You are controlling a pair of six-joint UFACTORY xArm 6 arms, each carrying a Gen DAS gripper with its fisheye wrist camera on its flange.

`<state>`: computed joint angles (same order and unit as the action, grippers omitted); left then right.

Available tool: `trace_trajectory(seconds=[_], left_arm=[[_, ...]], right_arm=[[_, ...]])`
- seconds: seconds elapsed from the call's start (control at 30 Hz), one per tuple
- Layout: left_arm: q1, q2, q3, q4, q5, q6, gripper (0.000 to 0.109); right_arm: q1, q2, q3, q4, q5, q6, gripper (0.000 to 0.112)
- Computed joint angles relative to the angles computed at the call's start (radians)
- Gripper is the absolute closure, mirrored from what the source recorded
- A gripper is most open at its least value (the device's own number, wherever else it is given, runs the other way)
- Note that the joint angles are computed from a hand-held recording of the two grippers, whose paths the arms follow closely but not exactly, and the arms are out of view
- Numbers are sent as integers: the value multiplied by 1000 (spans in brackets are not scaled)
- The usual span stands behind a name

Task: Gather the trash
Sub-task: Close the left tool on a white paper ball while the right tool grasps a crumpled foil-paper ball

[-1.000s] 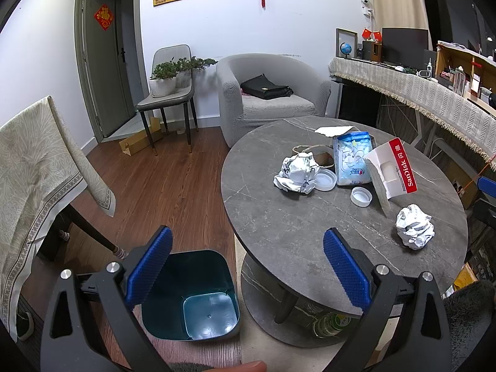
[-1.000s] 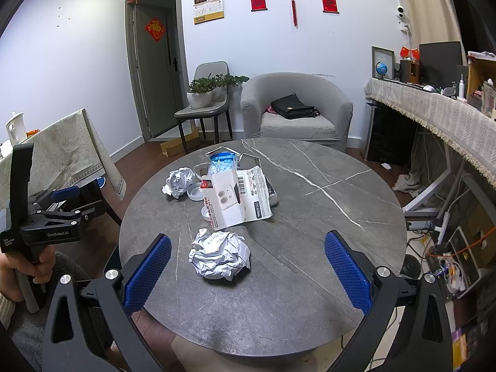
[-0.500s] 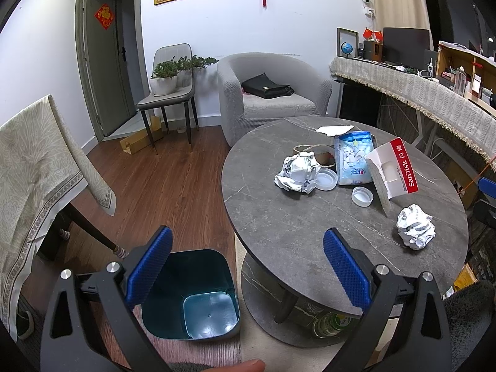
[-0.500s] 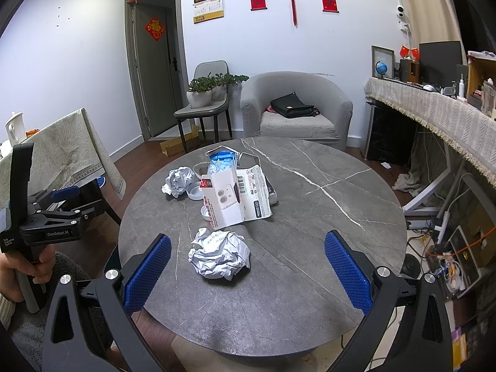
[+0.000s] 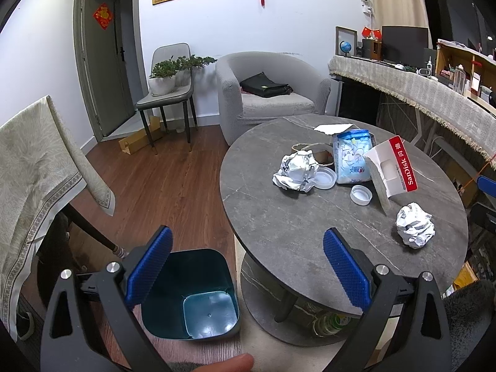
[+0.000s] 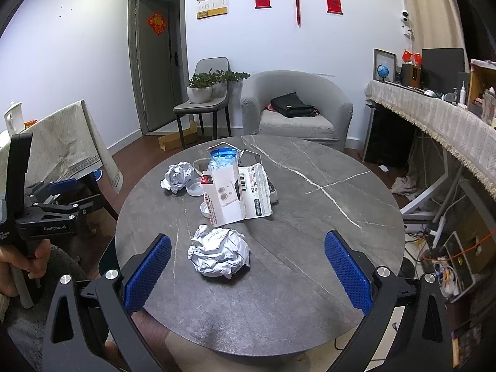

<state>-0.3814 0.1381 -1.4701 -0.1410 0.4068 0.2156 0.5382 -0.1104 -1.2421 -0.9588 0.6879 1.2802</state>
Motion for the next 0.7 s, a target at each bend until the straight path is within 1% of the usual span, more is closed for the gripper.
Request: trace_trajectory(seconds=[0.1, 0.23, 0.27, 0.3, 0.4, 0.47, 0.5, 0.6, 0.67, 0.7], left_arm=[[-4, 8, -6, 2, 4, -1, 9], [-3, 13, -17, -31, 18, 20, 9], [-3, 15, -23, -40, 28, 25, 9], [-4, 17, -30, -48, 36, 30, 10], [-2, 23, -49, -121, 60, 87, 10], [-1, 27, -57, -149, 66, 98, 10], [-2, 29, -61, -167, 67, 110, 10], [-4, 46, -88, -209, 86, 153, 11], [-6, 61, -112, -234, 101, 188, 15], [-7, 67, -123, -238, 108, 197, 18]], right_arm=[[-6, -1, 4, 15, -15, -7, 13], [-5, -2, 2, 38, -15, -31, 13], [-5, 4, -5, 54, -14, -50, 13], [1, 23, -27, 93, 7, -105, 13], [9, 62, -72, 161, 43, -192, 15], [4, 73, -84, 197, 36, -215, 18], [-3, 80, -87, 218, 13, -219, 18], [-6, 109, -110, 243, 10, -234, 18], [-9, 124, -118, 261, 5, -247, 19], [-11, 137, -128, 270, 1, -253, 22]])
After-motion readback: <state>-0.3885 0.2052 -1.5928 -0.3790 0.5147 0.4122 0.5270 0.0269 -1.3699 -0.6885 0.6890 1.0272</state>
